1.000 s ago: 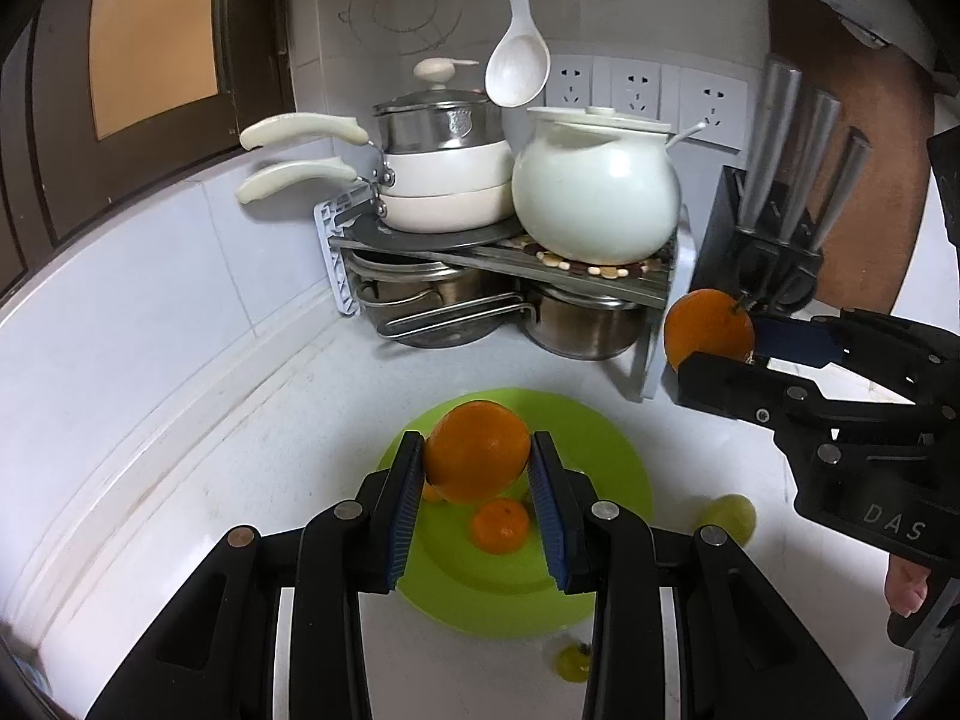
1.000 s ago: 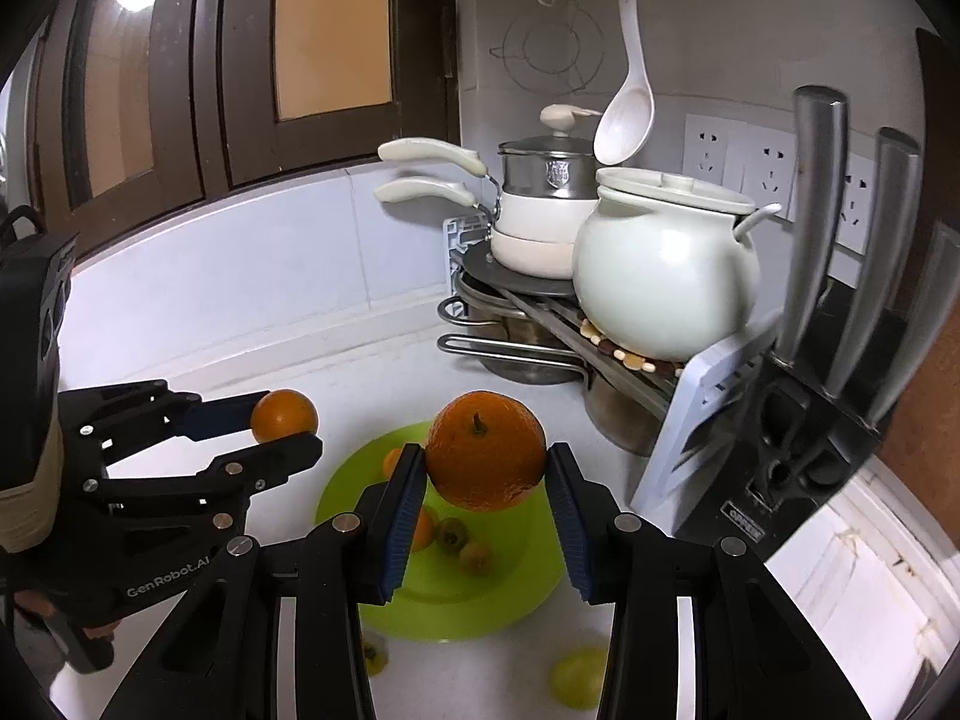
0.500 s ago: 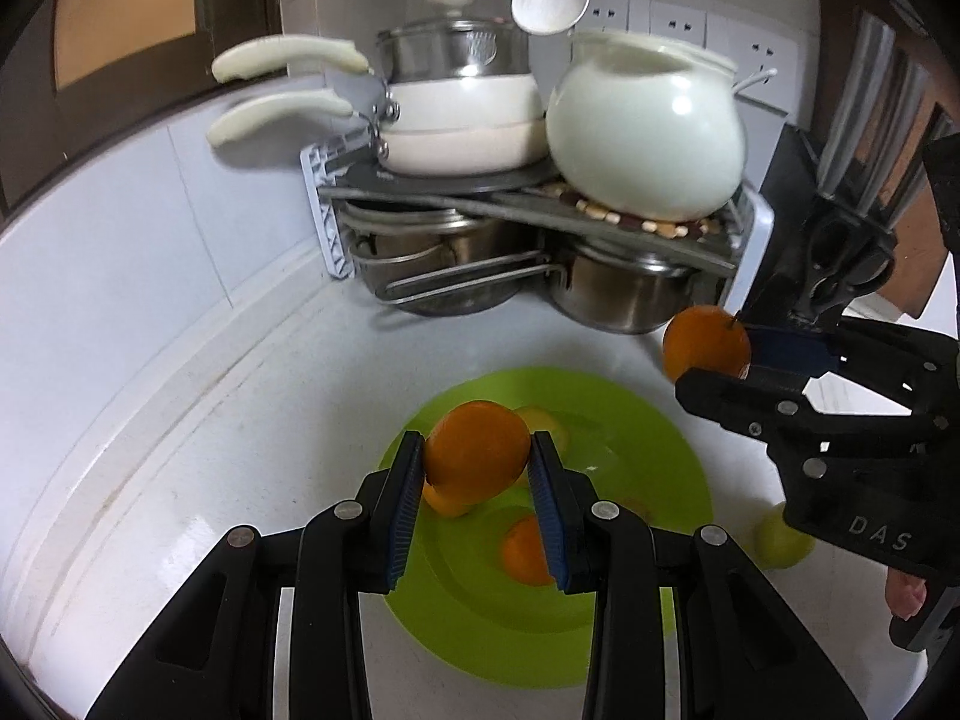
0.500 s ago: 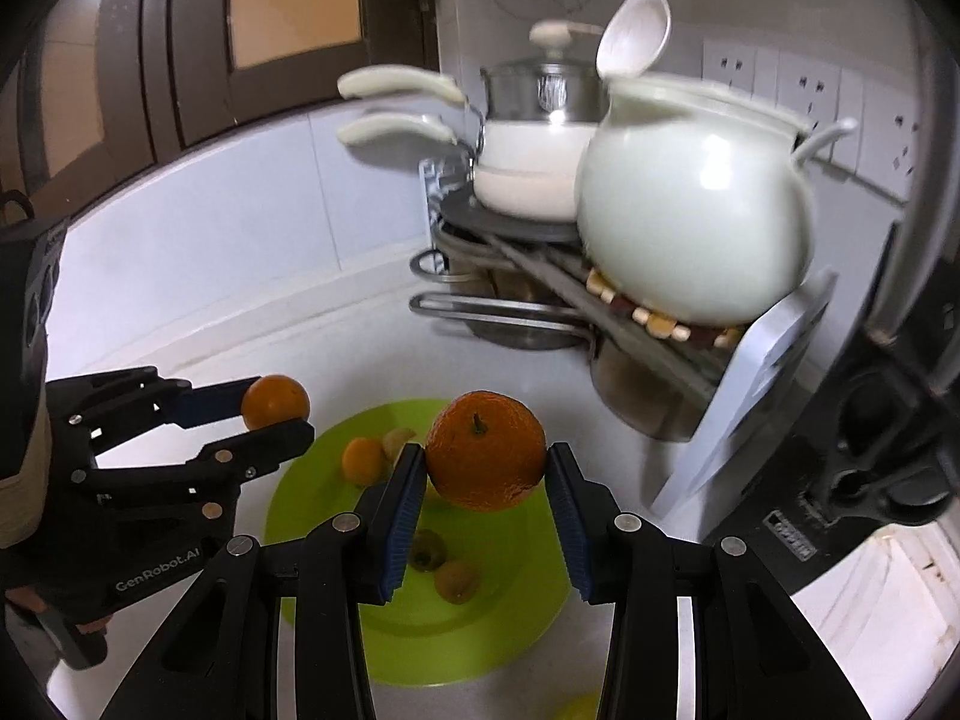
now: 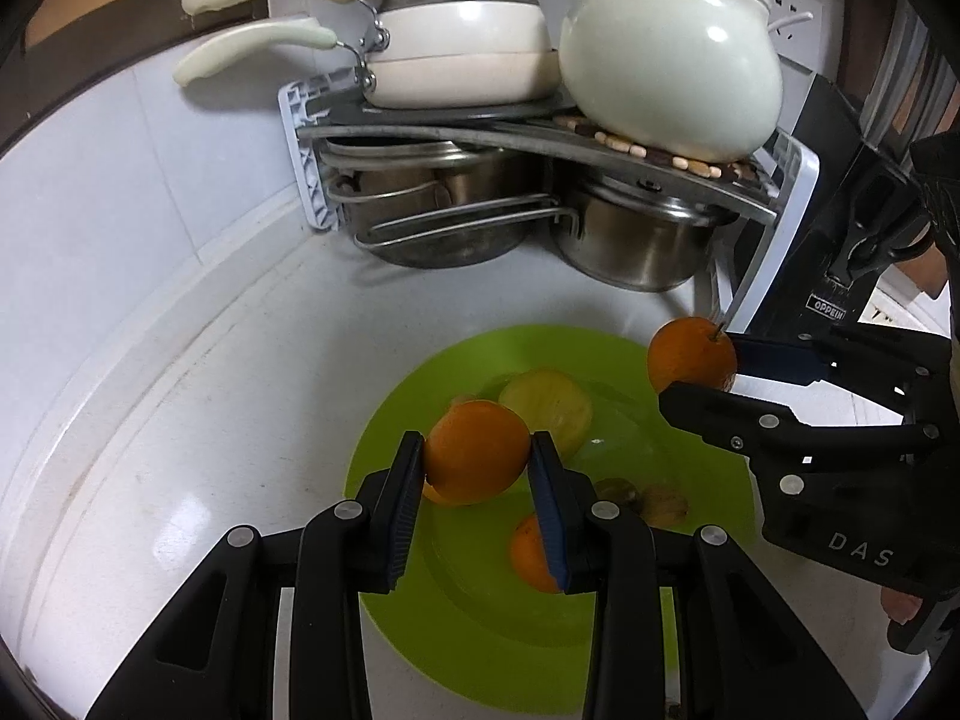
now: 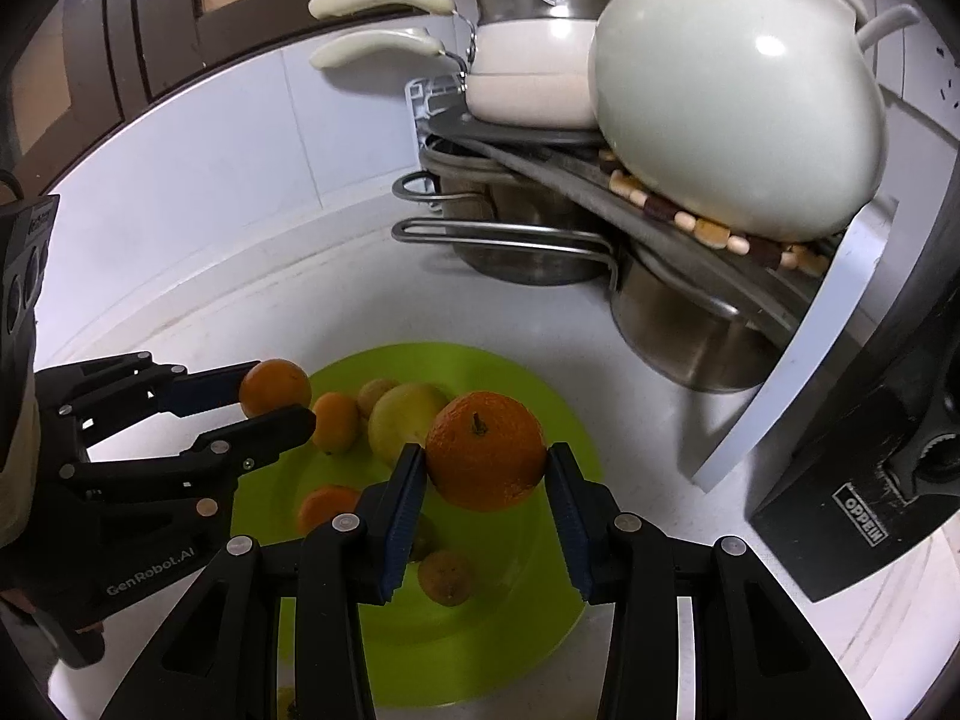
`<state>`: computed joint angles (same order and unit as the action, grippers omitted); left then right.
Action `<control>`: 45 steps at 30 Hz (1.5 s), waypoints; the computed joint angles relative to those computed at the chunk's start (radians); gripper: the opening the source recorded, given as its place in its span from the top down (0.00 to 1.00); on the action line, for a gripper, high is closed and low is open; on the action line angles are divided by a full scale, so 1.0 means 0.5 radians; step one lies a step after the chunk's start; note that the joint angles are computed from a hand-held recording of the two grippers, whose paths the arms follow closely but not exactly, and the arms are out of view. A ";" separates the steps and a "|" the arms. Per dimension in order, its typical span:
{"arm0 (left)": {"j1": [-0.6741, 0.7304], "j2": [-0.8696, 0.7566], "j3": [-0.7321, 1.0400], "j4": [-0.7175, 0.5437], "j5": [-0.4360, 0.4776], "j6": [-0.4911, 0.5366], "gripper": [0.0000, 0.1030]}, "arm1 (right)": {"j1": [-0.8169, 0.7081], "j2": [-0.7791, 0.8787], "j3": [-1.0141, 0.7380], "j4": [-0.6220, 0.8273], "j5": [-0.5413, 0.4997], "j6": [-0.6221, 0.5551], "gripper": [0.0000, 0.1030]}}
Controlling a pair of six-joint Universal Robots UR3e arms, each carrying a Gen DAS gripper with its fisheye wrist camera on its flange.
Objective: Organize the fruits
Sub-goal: 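Open both tools to drop the oranges onto the plate, then pull both open tools back from the plate toward the remaining green fruits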
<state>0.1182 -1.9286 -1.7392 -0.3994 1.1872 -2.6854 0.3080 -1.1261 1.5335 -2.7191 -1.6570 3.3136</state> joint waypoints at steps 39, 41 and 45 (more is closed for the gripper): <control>0.143 0.618 -0.459 0.091 -0.090 -0.077 0.43 | 0.087 -0.390 0.316 -0.067 -0.143 0.080 0.50; 0.177 0.744 -0.535 0.069 -0.122 -0.083 0.43 | 0.111 -0.460 0.362 -0.075 -0.175 0.089 0.47; 0.242 0.975 -0.675 0.007 -0.185 -0.063 0.39 | 0.186 -0.601 0.458 -0.099 -0.255 0.112 0.45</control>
<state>0.2390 -1.4410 -2.0767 -0.3958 1.0949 -2.7171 0.4012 -1.4264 1.7624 -2.7688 -1.7845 3.3694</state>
